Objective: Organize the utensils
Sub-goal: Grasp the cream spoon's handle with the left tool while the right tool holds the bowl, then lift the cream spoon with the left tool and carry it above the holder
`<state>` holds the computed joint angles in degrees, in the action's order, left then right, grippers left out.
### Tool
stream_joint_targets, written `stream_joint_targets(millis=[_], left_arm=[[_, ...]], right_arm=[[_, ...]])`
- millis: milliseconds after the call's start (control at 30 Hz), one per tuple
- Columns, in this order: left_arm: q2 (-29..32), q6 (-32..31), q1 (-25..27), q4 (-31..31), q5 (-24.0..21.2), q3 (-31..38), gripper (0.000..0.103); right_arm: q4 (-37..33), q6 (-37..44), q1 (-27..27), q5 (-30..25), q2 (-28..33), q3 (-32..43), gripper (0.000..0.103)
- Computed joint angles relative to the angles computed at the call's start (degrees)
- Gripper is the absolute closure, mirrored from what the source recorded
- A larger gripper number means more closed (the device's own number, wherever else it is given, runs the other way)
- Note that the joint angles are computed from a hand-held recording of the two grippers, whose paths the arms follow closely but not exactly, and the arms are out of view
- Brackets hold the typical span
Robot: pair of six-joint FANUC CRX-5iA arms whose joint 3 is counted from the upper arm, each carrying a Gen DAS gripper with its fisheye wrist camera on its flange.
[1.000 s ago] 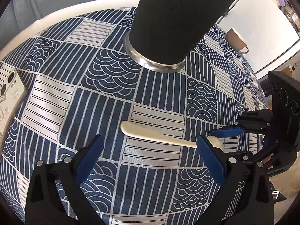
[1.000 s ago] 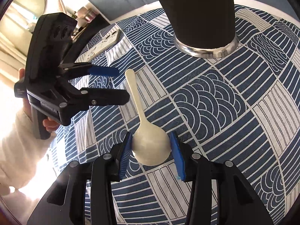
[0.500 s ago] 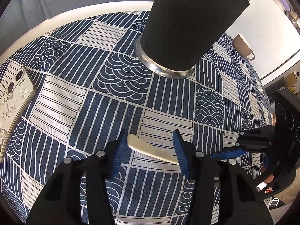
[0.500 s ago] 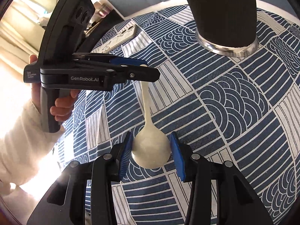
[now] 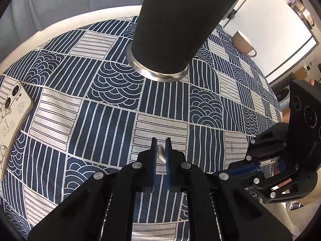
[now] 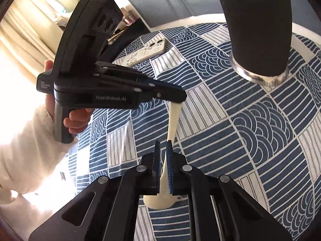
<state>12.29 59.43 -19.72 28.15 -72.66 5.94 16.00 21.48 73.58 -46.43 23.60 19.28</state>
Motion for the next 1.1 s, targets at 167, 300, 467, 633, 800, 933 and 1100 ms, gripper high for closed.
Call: stream_joint_targets(millis=[167,300,467,633,800,933,1100], left_arm=[[-1.29,-1.46,-0.21,0.52,0.83,-0.88,0.095],[-1.93,-1.65,-0.27,0.19,0.92,-0.65,0.095],[-3.05,-1.51,-0.56,0.05,1.59,-0.78,0.096],[-4.65,-1.12,-0.31,2.40,2.98,-1.65,0.097],[-5.87,1.79,-1.12,1.35,3.40,0.60,0.097],[-6.92,2.25,-1.61,1.88,4.68,2.92,0.097],[-7.12,6.22,-3.34,-0.21,7.12,6.81,0.096]], right_arm=[[0.92,1.60,0.10,-3.88,2.04,3.56,0.072],[1.60,1.22,0.49,-6.14,2.98,4.62,0.045],[-3.32,8.75,0.17,-12.32,6.49,11.21,0.093],[-1.87,7.67,0.37,-10.24,4.68,8.72,0.094],[-0.52,8.82,0.59,-11.31,2.83,8.56,0.095],[3.36,8.54,1.02,-10.13,-0.27,6.30,0.096],[5.35,13.64,0.43,-12.28,-2.06,7.36,0.096]])
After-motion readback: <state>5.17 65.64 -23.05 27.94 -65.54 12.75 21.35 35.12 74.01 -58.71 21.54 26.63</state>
